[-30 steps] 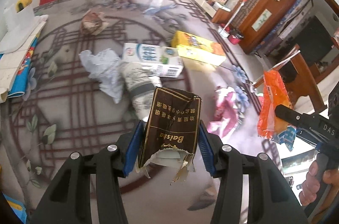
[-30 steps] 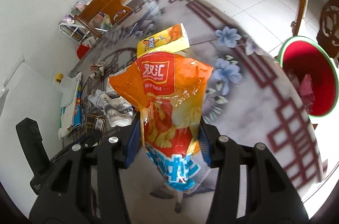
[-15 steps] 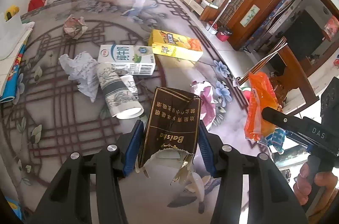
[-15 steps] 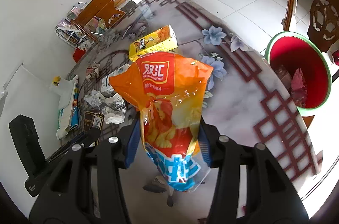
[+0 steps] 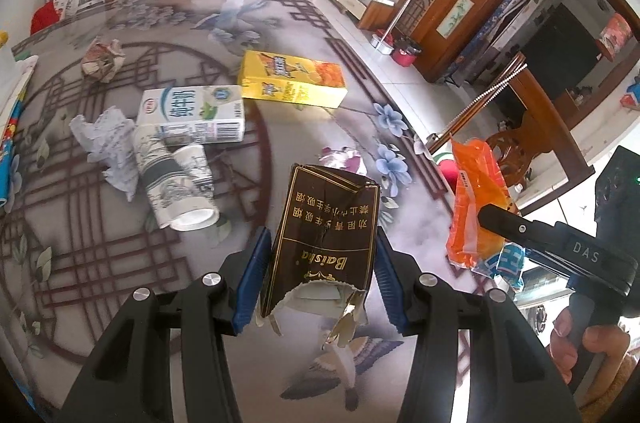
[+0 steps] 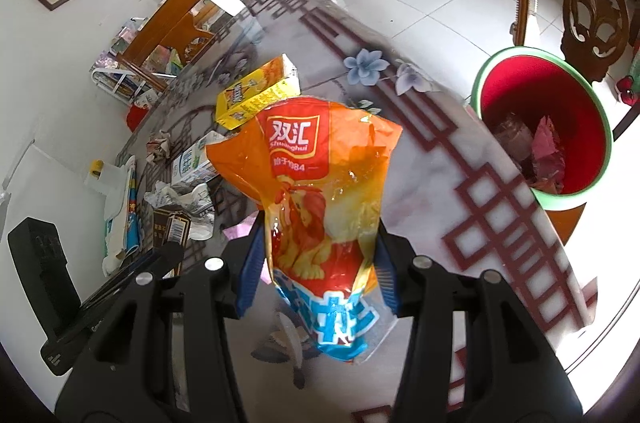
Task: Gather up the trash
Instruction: 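Carry the brown pack and orange bag toward the red bin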
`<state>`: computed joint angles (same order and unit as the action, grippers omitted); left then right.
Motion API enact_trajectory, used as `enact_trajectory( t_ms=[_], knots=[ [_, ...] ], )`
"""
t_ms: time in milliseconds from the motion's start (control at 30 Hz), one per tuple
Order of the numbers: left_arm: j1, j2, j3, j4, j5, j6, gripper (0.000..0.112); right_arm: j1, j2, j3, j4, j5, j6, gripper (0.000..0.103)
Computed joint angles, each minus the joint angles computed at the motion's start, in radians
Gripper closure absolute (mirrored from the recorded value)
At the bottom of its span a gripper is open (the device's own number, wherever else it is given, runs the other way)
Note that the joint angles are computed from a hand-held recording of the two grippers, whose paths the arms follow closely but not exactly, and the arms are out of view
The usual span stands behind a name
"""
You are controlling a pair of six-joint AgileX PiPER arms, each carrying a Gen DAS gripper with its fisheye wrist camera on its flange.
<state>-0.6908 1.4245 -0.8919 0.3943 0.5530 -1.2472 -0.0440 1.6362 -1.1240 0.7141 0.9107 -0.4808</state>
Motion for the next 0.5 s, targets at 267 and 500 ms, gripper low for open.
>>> enact_trajectory(
  t_ms=[267,500],
  knots=[
    [-0.007,0.071,-0.081,-0.032,0.006,0.043,0.064,-0.065,0.031,-0.022,0.000,0.025,-0.023,0.056],
    [-0.019,0.147,-0.184,-0.062,0.013,0.091,0.064,-0.122,0.058,-0.069,-0.016,0.055,-0.030,0.056]
  ],
)
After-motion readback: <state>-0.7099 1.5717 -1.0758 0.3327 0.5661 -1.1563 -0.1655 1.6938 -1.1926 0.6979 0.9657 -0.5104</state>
